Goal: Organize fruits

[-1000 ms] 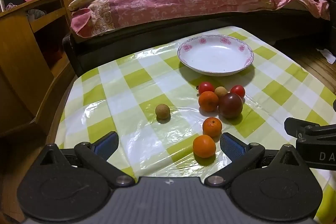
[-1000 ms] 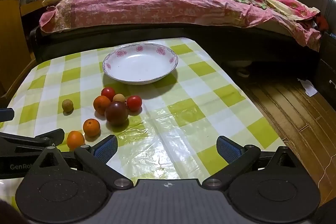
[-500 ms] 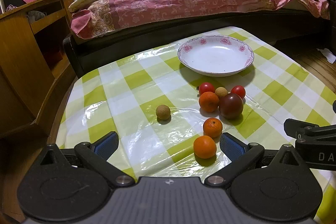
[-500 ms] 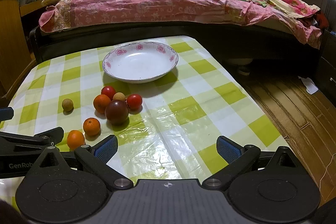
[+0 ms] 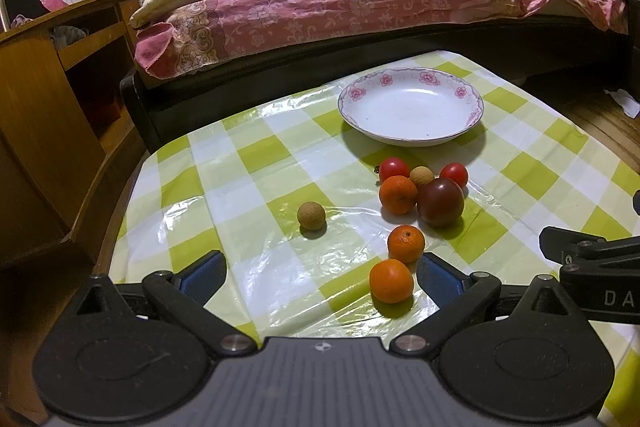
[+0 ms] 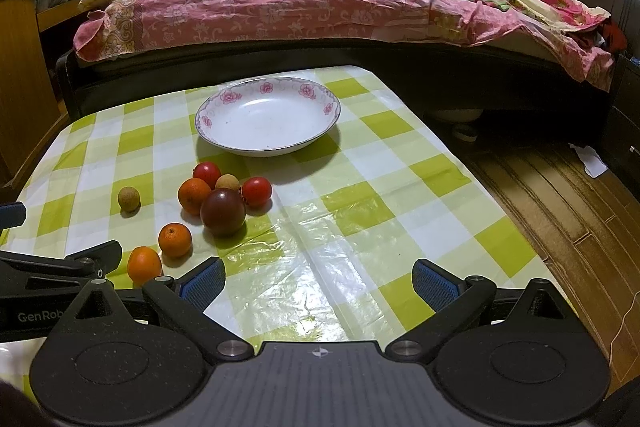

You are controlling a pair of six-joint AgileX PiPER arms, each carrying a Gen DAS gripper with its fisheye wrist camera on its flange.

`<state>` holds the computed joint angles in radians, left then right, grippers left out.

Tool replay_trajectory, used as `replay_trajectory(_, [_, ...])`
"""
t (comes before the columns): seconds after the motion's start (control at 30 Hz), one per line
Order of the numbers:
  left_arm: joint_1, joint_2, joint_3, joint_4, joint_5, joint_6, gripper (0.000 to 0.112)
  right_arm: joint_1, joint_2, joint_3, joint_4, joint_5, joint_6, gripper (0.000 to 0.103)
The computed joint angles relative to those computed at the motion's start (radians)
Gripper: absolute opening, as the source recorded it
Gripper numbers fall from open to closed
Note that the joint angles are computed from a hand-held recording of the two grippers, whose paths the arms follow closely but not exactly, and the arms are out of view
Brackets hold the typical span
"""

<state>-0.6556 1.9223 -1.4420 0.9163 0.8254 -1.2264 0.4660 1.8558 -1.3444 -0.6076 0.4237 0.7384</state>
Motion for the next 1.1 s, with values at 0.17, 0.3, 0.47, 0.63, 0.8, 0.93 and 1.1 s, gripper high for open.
replay_trajectory(0.17, [0.0, -0.001, 0.003, 0.002, -0.005, -0.004, 0.103, 0.002, 0.001, 0.002, 0.0, -0.001, 0.003, 0.096])
replay_trajectory(0.3, [0.007, 0.001, 0.012, -0.008, -0.024, -0.001, 0.102, 0.005, 0.01, -0.005, 0.016, 0.003, -0.01, 0.095])
replay_trajectory(0.47, [0.021, 0.01, 0.024, -0.007, -0.048, 0.008, 0.101, 0.002, 0.027, -0.027, 0.099, 0.013, -0.091, 0.094])
replay_trajectory(0.63, [0.039, 0.02, 0.023, -0.03, -0.082, 0.034, 0.097, -0.01, 0.052, -0.064, 0.224, 0.038, -0.211, 0.092])
replay_trajectory(0.8, [0.049, 0.026, 0.026, -0.041, -0.118, 0.065, 0.096, -0.026, 0.076, -0.105, 0.321, 0.066, -0.309, 0.091])
replay_trajectory(0.93, [0.05, 0.054, 0.004, -0.048, -0.123, 0.104, 0.093, -0.042, 0.086, -0.132, 0.389, 0.086, -0.362, 0.091])
replay_trajectory(1.1, [0.056, 0.08, -0.024, -0.083, -0.143, 0.156, 0.08, -0.044, 0.105, -0.156, 0.389, 0.104, -0.375, 0.089])
